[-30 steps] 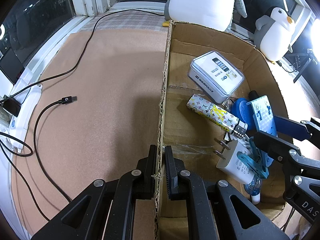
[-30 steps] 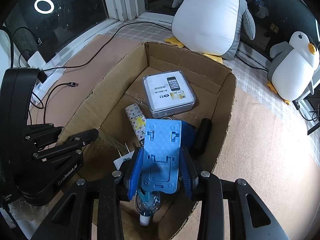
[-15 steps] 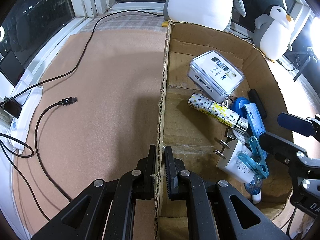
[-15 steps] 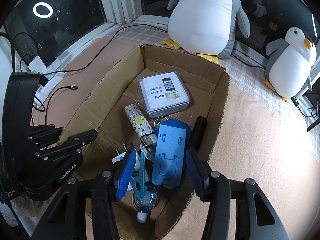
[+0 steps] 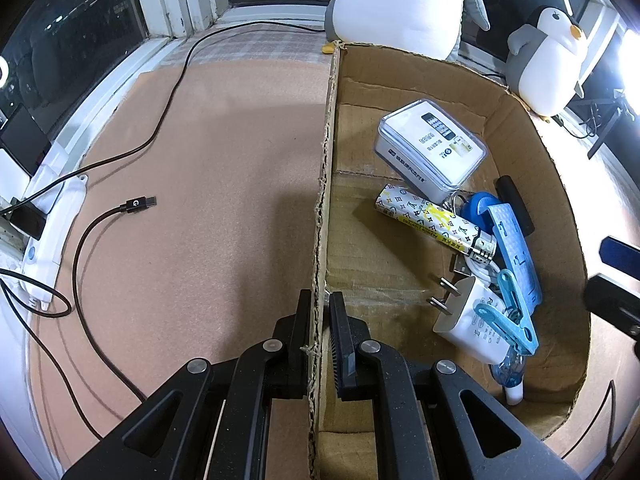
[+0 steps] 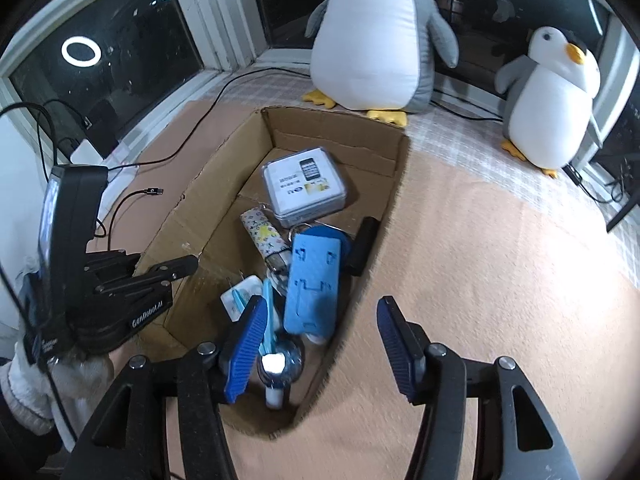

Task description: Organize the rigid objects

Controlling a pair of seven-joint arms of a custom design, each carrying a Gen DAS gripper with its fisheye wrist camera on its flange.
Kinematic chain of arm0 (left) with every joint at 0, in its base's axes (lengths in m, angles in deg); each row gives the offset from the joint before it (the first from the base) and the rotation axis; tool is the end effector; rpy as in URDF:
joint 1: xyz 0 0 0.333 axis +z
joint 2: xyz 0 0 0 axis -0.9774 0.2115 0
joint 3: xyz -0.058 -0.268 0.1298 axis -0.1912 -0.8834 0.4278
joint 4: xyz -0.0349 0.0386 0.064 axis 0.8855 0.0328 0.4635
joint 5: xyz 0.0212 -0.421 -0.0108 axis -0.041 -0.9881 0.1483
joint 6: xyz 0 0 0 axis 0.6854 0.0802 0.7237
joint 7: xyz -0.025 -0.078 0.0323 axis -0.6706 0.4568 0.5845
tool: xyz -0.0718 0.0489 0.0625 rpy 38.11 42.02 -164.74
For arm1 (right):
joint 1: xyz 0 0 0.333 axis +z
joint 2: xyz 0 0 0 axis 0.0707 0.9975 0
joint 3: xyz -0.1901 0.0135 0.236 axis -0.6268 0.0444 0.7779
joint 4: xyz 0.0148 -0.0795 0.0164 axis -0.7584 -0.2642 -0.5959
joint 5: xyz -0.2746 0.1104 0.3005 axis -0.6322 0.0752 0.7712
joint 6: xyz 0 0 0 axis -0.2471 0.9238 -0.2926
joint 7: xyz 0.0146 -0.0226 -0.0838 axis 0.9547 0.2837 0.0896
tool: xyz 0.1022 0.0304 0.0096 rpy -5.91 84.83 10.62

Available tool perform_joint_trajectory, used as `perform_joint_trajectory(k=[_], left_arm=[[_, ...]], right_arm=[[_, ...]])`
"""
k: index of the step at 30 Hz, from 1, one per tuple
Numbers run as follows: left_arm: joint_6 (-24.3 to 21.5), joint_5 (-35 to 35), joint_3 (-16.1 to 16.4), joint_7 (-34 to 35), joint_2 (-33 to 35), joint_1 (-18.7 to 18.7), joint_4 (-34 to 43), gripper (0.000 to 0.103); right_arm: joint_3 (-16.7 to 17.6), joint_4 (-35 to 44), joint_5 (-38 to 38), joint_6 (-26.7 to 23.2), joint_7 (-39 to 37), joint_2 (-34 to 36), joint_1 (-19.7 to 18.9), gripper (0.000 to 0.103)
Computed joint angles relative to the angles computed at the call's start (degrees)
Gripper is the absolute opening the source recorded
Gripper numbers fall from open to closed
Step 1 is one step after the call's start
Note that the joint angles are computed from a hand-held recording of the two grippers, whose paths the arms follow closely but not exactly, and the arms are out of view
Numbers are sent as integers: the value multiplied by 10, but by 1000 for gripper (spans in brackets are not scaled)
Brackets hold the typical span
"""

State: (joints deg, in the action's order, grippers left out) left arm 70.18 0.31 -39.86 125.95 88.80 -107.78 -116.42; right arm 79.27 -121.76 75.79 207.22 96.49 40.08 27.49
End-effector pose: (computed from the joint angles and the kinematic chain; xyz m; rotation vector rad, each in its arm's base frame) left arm 0.5619 -0.4400 0.3627 -1.9735 2.1145 -0.4869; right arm 0.5228 0.3189 0.4363 -2.1232 1.6737 -0.3184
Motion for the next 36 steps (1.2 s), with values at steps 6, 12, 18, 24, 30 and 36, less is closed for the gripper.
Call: perform_joint_trajectory(k=[6, 12, 18, 24, 30, 36], left_arm=[[-2, 4, 1, -4, -1, -3, 1, 18], [5, 3, -1, -3, -8, -2, -6, 45], [7, 19, 3, -16, -24, 0, -20, 54], [6, 43, 5, -43, -50, 5, -44, 54], [7, 67, -2, -63, -73, 10, -61, 54], [-1, 130, -11, -108, -104, 2, -71, 54]], right_arm=[[-6, -45, 11, 13, 9, -43, -7, 53], [-11, -68, 13, 15, 21, -61, -13, 54], [-13, -83, 19, 19, 23, -72, -16, 54], [-15, -90, 19, 24, 26, -81, -18, 54], [-16, -99, 21, 26, 27, -91, -18, 54], [-17, -116, 22, 33, 32, -110, -18, 54]])
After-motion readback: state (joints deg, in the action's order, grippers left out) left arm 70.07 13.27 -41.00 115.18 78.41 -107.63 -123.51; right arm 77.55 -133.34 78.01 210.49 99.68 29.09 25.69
